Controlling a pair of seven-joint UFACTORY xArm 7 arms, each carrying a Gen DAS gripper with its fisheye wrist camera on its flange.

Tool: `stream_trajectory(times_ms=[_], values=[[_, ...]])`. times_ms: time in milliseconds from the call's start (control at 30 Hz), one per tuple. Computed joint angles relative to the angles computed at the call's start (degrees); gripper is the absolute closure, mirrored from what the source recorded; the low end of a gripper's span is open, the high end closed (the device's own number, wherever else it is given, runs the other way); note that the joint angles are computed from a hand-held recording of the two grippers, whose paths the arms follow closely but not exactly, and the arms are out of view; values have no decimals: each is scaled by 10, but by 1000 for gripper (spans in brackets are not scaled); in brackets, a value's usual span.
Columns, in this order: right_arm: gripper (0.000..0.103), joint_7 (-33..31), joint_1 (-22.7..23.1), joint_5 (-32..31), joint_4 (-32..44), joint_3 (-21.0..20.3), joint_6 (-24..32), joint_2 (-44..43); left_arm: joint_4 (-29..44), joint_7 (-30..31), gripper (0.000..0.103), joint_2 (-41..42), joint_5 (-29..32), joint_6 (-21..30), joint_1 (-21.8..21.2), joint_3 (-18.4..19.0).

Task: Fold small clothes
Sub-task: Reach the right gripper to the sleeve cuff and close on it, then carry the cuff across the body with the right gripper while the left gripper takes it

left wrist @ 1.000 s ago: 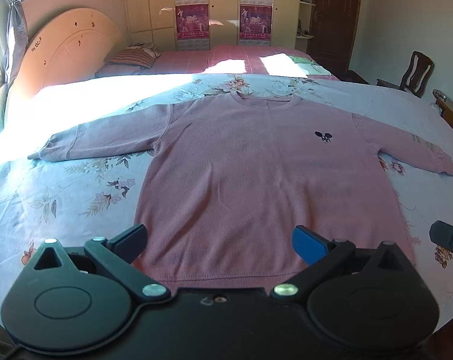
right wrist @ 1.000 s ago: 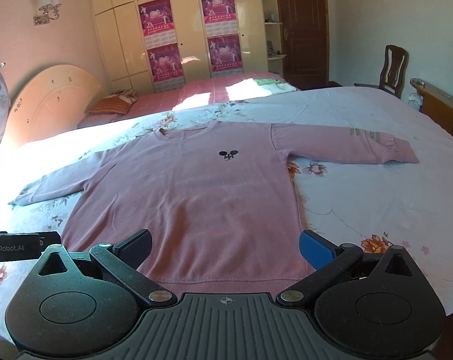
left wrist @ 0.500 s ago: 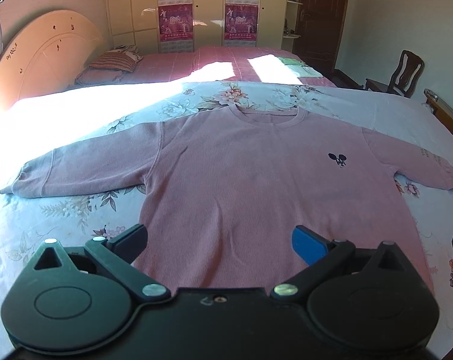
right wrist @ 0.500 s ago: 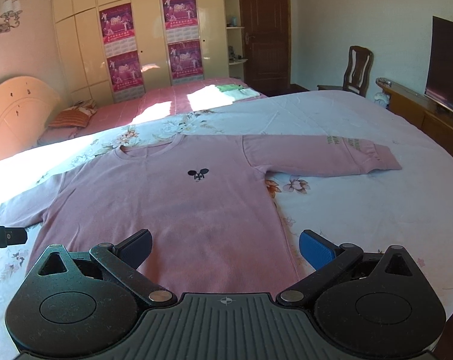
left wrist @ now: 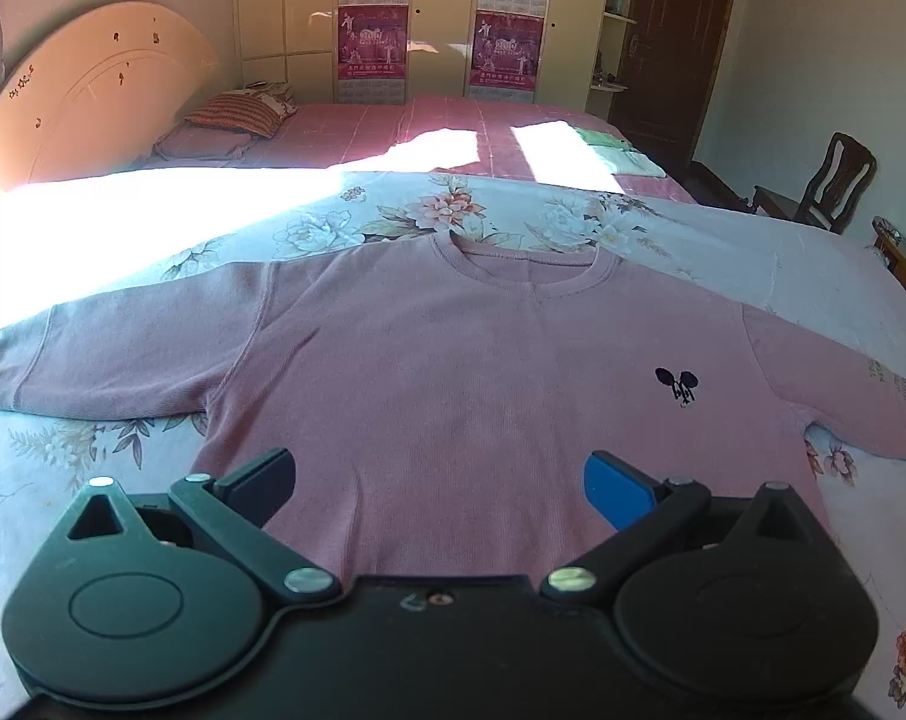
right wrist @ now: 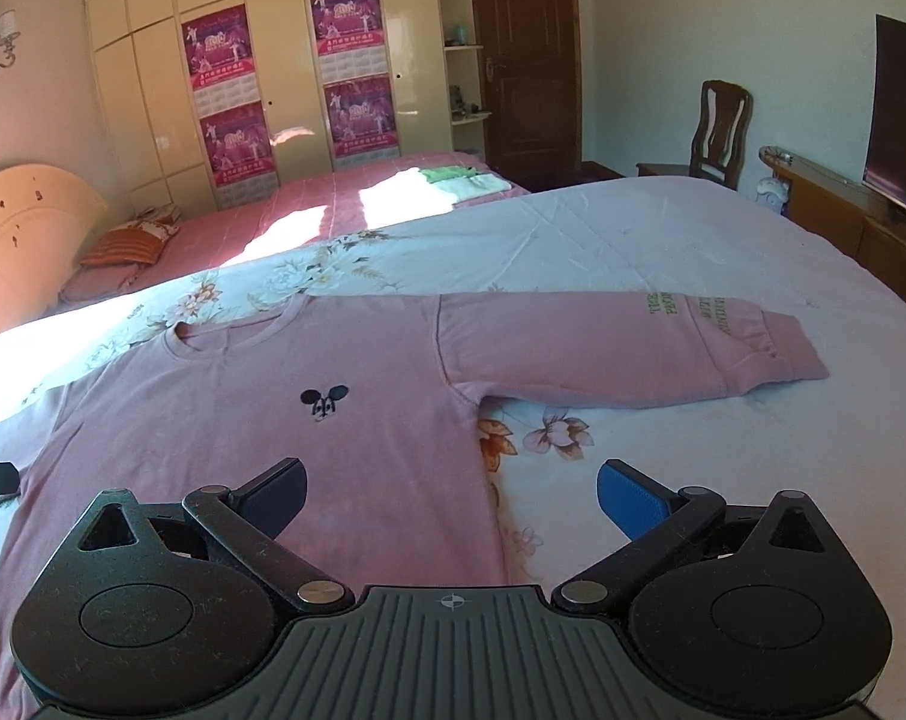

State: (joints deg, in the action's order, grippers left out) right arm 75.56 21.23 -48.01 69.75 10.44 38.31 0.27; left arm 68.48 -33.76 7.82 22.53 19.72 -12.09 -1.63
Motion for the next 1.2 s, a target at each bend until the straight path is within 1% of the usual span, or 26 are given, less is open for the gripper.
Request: stream_trajectory(times_ms=[167,200,233,267,367,467,600,700,733,800,867,1000,1067,1133,1200], values=[[2,-53,-41,32,-16,-34,-55,9,86,-53,1,77,31,25,-35,14],[10,-64,-49,40,-19,-39,-62,12,100,-61,1,92,35,26,-42,18],[23,-78,-57,54,-20,-45,-69,16,113,-66,1,104,37,28,-48,22],[24,-90,-66,68,-22,-51,-78,21,127,-70,1,117,39,32,-54,26],[24,-110,-88,92,-30,-67,-96,27,172,-79,1,158,35,49,-70,36],[24,-126,-107,110,-34,-81,-95,32,209,-80,2,189,31,66,-82,44],[24,-129,-130,127,-40,-95,-96,38,253,-77,4,227,24,82,-91,50],[25,-119,-143,124,-42,-103,-90,39,281,-72,6,253,12,91,-94,52],[27,-114,-146,123,-36,-105,-88,45,289,-70,6,260,10,93,-95,53],[33,-120,-154,144,-34,-109,-88,51,304,-63,7,274,3,98,-95,53],[34,-118,-161,160,-39,-114,-92,52,319,-56,9,285,-6,108,-96,53],[36,-91,-173,173,-50,-123,-104,49,323,-58,10,288,-6,104,-102,61],[43,-91,-181,179,-48,-126,-109,49,323,-53,12,288,-8,104,-101,60],[64,-89,-188,188,-42,-129,-109,52,325,-41,18,288,-15,107,-96,55],[76,-80,-188,180,-36,-130,-102,55,322,-36,21,285,-20,106,-94,54]])
